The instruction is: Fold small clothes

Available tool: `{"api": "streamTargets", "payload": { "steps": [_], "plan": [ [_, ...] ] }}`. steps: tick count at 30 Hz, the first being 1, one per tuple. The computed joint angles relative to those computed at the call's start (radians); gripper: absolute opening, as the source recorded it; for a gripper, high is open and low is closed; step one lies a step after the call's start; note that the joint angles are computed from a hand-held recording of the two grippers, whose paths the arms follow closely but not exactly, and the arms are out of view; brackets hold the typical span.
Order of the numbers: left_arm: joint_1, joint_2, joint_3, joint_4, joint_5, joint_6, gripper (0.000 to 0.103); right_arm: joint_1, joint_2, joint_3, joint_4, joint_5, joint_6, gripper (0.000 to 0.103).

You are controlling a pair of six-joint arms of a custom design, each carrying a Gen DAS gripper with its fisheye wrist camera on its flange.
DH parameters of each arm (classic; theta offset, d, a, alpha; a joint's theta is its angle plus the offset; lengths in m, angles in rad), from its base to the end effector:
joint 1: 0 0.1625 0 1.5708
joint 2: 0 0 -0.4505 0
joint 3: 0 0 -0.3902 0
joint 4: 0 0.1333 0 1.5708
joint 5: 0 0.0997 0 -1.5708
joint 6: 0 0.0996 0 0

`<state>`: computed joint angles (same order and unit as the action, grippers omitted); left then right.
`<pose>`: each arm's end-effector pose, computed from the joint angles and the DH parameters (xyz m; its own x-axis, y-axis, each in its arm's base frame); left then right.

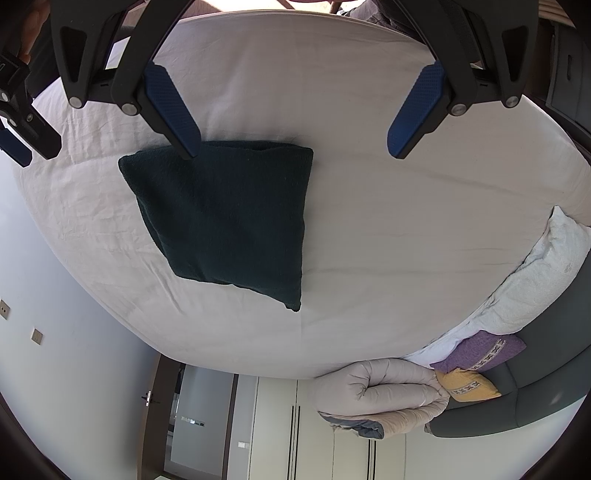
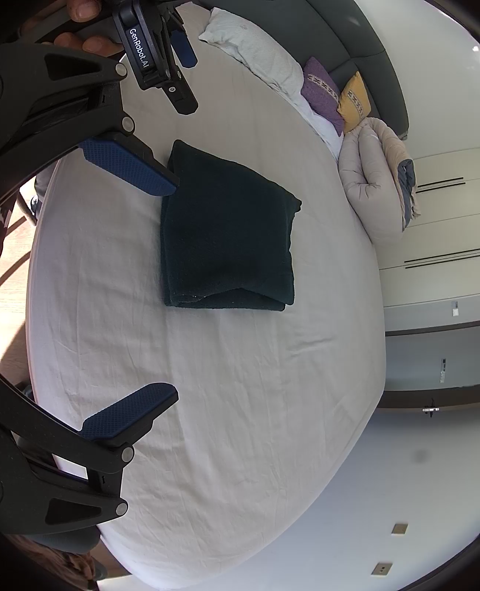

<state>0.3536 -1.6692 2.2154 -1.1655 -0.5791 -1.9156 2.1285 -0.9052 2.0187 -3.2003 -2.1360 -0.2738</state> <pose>-0.2089 -0.3081 0.2953 -0.6646 -0.4425 -0.6021 0.2393 0.6374 -0.7325 0.3741 -0.4487 0.1428 -0.7000 -0.4140 0.5819 -0.6747 0.6503 -0.3491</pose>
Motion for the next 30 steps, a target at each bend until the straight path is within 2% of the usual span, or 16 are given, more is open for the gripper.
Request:
{"api": "streamTargets", "payload": {
  "steps": [30],
  "plan": [
    [0.002,-0.009,-0.002,0.019,-0.006,0.003,0.103,-0.006,0.017,0.014,-0.012,0.001,0.025,0.103]
  ]
}}
